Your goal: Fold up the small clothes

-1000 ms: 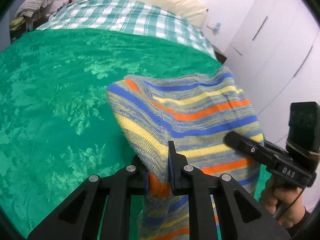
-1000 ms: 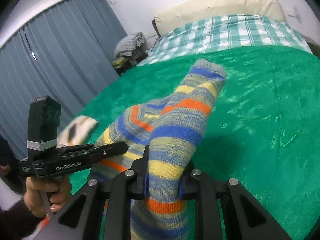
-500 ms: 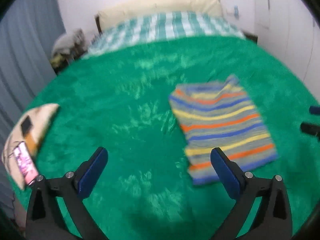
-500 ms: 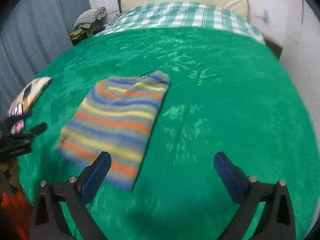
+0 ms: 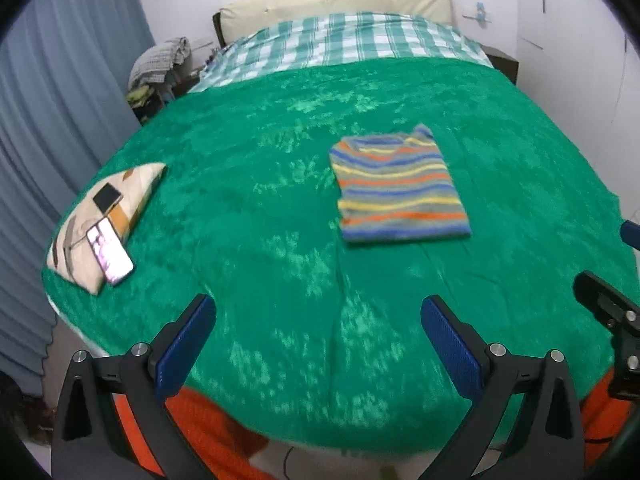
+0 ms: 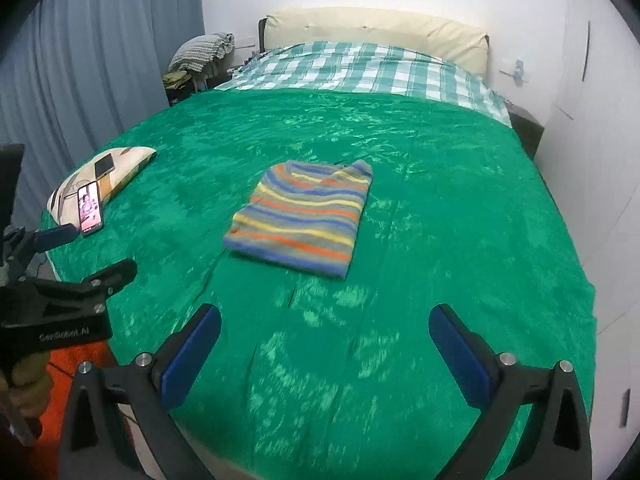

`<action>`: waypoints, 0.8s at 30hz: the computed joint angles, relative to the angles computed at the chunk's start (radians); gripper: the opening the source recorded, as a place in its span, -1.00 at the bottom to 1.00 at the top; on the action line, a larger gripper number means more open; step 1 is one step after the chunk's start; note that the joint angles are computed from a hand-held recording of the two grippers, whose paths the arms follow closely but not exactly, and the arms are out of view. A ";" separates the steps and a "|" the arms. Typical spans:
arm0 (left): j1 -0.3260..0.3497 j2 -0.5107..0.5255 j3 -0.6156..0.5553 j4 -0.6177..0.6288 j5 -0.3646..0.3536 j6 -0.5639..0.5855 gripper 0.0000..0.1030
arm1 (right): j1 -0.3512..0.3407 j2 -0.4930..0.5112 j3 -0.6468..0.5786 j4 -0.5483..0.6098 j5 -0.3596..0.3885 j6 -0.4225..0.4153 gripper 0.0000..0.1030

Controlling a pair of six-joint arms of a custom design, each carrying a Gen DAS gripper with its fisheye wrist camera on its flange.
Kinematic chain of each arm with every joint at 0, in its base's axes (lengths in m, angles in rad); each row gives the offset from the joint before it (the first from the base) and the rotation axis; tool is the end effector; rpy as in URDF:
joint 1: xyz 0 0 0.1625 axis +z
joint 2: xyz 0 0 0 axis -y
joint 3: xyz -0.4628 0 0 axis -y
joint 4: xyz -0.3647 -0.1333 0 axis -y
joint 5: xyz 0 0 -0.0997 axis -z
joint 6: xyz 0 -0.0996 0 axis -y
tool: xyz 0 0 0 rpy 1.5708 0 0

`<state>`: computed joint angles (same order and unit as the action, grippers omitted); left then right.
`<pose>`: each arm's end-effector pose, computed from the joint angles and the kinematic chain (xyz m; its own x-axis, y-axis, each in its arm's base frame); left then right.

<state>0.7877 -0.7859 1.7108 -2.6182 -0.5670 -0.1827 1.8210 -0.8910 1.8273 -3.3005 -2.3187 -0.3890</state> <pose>-0.3060 -0.6155 0.1578 -0.5730 0.1730 -0.8011 0.6062 0.7473 -0.2723 0.2193 -0.5933 0.2485 -0.7024 0.0089 0.7117 -0.4756 0.7381 -0.4786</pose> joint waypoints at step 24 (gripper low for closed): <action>-0.128 -0.237 0.238 0.060 -0.066 -0.124 0.99 | 0.198 -0.075 0.172 0.063 -0.222 0.224 0.99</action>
